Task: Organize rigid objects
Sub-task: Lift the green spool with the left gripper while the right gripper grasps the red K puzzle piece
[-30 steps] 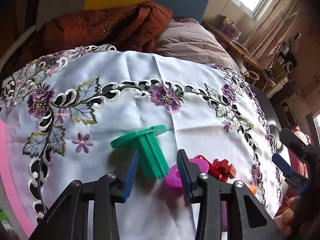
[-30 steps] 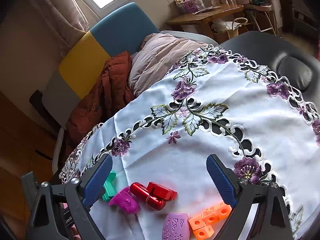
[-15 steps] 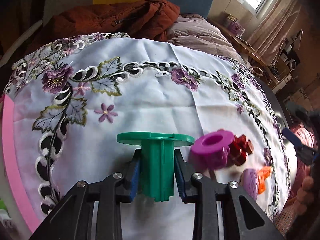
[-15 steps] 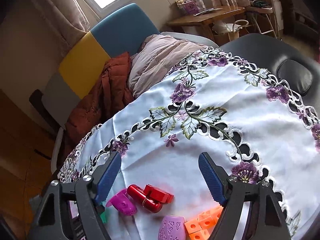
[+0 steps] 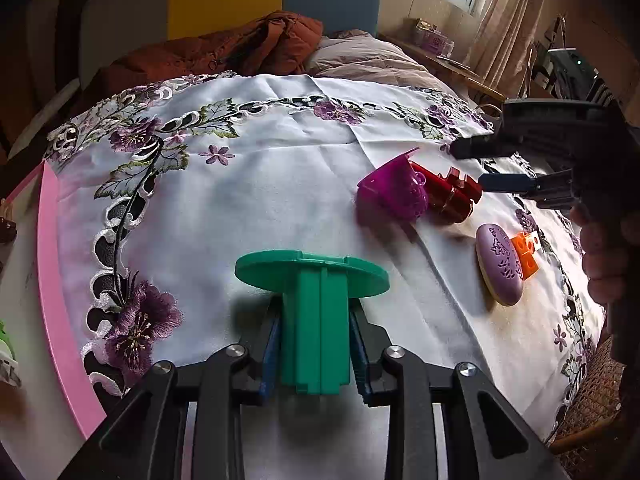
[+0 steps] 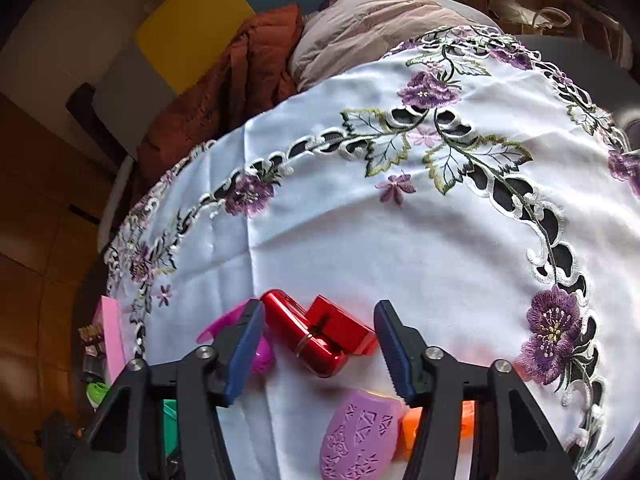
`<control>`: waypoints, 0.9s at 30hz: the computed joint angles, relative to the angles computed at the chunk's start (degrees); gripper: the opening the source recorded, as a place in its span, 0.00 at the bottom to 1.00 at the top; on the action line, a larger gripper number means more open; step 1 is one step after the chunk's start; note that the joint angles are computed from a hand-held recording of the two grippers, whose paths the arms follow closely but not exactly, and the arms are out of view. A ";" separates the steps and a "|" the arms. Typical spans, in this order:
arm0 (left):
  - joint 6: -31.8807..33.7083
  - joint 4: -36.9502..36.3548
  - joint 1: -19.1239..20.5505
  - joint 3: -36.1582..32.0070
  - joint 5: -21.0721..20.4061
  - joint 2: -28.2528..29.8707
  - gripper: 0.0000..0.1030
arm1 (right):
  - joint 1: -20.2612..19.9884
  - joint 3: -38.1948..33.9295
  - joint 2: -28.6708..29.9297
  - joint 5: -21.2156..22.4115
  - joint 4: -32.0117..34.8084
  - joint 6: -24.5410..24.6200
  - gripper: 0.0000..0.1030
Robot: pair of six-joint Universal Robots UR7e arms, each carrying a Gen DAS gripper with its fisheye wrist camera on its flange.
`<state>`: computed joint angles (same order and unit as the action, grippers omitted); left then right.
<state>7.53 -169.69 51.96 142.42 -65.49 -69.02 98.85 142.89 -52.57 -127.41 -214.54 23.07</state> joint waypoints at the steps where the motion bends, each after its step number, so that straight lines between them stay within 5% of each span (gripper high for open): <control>1: 0.09 -0.25 0.15 -0.02 -0.17 0.06 0.29 | -0.31 -0.45 -0.41 -0.70 3.39 0.84 0.40; 5: 0.26 -2.21 0.16 0.67 -0.21 0.44 0.29 | 0.27 -0.07 0.74 -6.45 -1.20 1.68 0.38; 9: 0.77 -3.83 -0.07 1.32 0.26 0.82 0.29 | -3.05 2.39 -0.77 -1.13 -4.95 4.49 0.38; 13: 0.50 -4.19 0.18 1.47 -0.14 0.68 0.29 | -3.35 2.80 -1.25 -1.45 -5.78 6.14 0.57; 27: -0.06 -3.77 0.83 1.25 -1.24 0.22 0.29 | -1.80 0.17 0.33 -4.22 -2.38 1.96 0.56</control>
<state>7.47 -173.45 52.78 143.67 -66.72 -68.80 97.05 143.06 -52.23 -131.63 -216.92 25.03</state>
